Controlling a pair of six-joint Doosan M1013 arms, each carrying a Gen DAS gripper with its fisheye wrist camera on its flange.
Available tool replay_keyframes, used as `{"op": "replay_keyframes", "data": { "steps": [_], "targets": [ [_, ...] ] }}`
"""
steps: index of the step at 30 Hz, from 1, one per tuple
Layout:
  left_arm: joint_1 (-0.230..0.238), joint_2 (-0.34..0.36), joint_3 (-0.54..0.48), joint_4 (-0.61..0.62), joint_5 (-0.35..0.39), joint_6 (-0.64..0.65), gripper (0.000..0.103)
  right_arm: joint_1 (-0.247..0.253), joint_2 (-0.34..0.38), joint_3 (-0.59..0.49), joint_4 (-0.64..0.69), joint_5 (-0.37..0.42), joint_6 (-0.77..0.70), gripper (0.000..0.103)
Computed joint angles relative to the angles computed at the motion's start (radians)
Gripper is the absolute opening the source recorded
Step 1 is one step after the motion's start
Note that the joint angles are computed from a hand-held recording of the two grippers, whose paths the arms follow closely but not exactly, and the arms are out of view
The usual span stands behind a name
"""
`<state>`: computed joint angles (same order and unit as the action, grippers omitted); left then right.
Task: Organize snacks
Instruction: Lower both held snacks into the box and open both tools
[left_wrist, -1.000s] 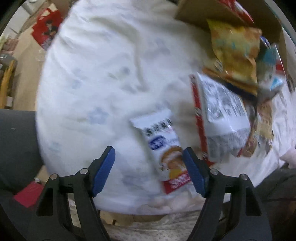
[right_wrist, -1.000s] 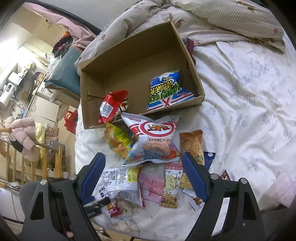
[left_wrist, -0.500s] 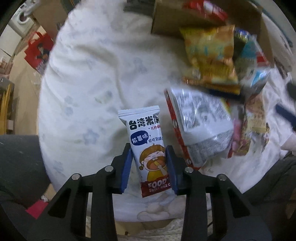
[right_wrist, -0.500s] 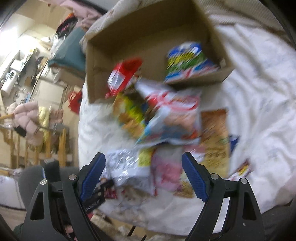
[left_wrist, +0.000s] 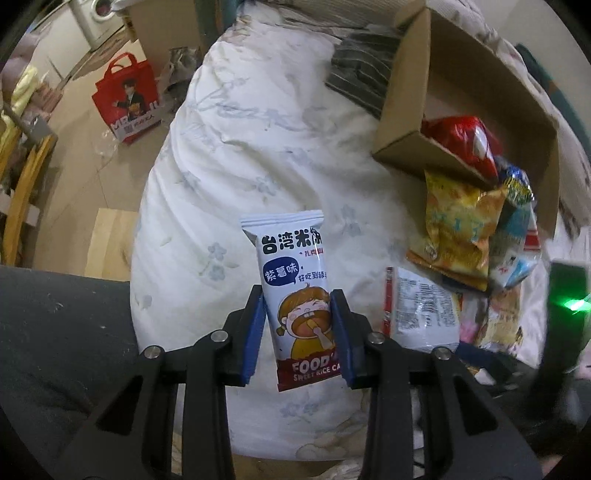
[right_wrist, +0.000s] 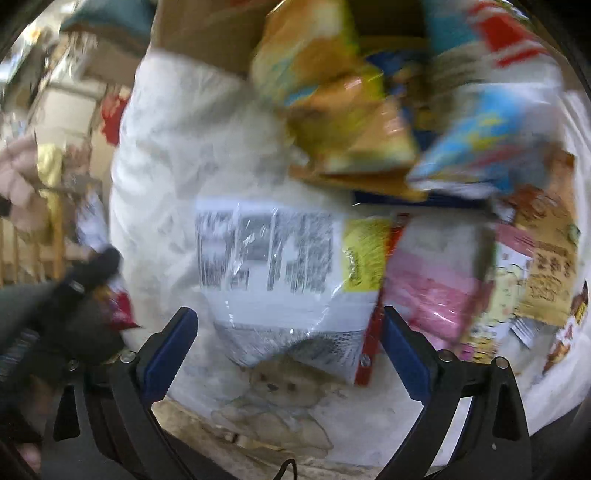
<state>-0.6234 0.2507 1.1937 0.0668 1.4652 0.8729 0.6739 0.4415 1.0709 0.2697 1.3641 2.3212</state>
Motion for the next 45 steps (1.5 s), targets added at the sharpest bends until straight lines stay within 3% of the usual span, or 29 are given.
{"op": "replay_keyframes", "data": {
  "steps": [3, 7, 10, 18, 28, 37, 45],
  "targets": [
    [0.018, 0.000, 0.007, -0.025, -0.012, 0.012, 0.030, 0.026, 0.029, -0.044, -0.093, 0.063, -0.009, 0.095],
    [0.013, -0.001, 0.004, -0.031, -0.018, 0.019, 0.030, 0.038, 0.018, -0.039, -0.151, 0.056, -0.025, 0.059],
    [0.011, -0.001, 0.004, -0.039, -0.023, 0.029, 0.030, 0.030, -0.014, -0.013, -0.132, 0.024, -0.029, 0.053],
    [0.002, 0.003, -0.021, -0.055, -0.037, 0.082, 0.030, 0.015, -0.119, 0.065, -0.080, -0.073, -0.066, 0.053],
    [-0.007, 0.084, -0.203, -0.031, -0.029, 0.203, 0.030, -0.031, -0.215, 0.102, -0.168, -0.182, -0.068, 0.053],
    [-0.005, 0.261, -0.459, -0.070, 0.045, 0.319, 0.030, -0.105, -0.165, 0.009, -0.314, -0.189, -0.007, 0.053],
    [-0.012, 0.389, -0.589, -0.131, 0.139, 0.365, 0.029, -0.177, -0.108, -0.030, -0.274, -0.201, -0.011, 0.053]
  ]
}}
